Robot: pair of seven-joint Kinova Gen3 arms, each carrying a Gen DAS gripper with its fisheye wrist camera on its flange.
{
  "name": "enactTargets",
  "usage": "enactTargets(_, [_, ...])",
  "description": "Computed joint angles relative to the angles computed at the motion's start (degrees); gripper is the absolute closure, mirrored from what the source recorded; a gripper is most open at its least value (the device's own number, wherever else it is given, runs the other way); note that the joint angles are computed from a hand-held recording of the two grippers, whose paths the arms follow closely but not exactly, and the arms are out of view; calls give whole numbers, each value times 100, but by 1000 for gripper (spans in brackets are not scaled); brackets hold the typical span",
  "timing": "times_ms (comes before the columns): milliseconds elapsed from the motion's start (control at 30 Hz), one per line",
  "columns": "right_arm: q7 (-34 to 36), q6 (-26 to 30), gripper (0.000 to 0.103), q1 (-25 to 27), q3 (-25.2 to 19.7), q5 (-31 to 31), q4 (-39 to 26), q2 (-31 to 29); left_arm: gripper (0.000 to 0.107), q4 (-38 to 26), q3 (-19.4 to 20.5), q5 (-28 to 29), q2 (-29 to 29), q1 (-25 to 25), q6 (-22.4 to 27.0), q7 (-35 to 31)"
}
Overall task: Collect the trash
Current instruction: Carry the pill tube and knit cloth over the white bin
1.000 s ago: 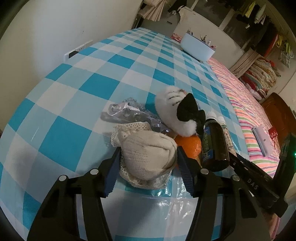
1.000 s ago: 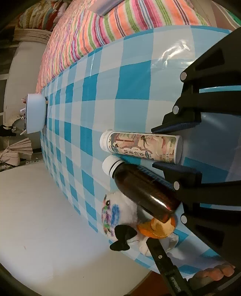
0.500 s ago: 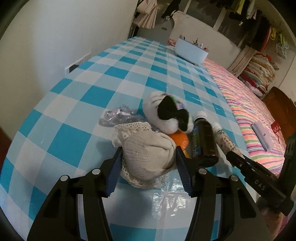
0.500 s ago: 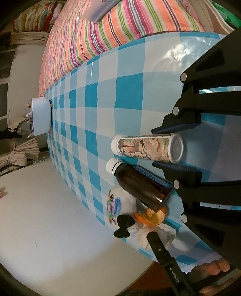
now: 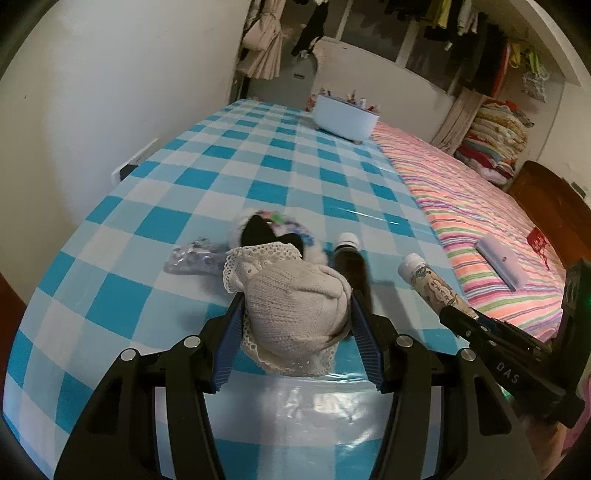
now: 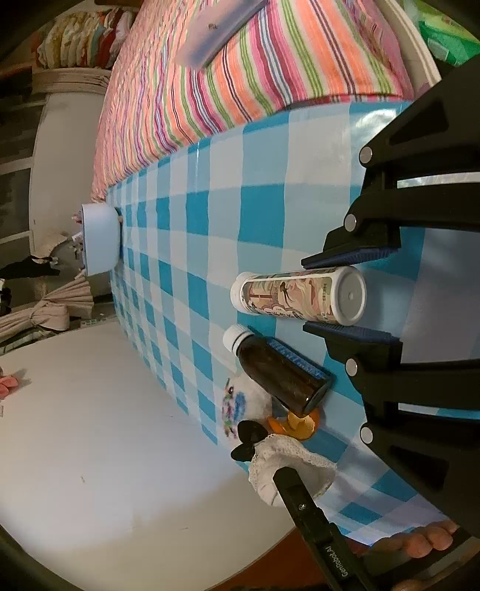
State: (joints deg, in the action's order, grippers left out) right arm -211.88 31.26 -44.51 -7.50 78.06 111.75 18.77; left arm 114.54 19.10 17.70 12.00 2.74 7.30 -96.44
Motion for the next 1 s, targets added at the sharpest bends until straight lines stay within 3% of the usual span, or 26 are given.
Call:
enactTargets(333, [-457, 370, 75, 25, -246, 176, 563, -456, 53, -55, -222, -318, -67, 661, 13, 252])
enactTargets(800, [-839, 1347, 75, -141, -859, -64, 1349, -1146, 53, -104, 41, -432, -86, 1177, 42, 210])
enactTargets(1000, [-1018, 1808, 75, -279, -1101, -254, 1627, -1415, 53, -173, -304, -789, -62, 1884, 89, 476])
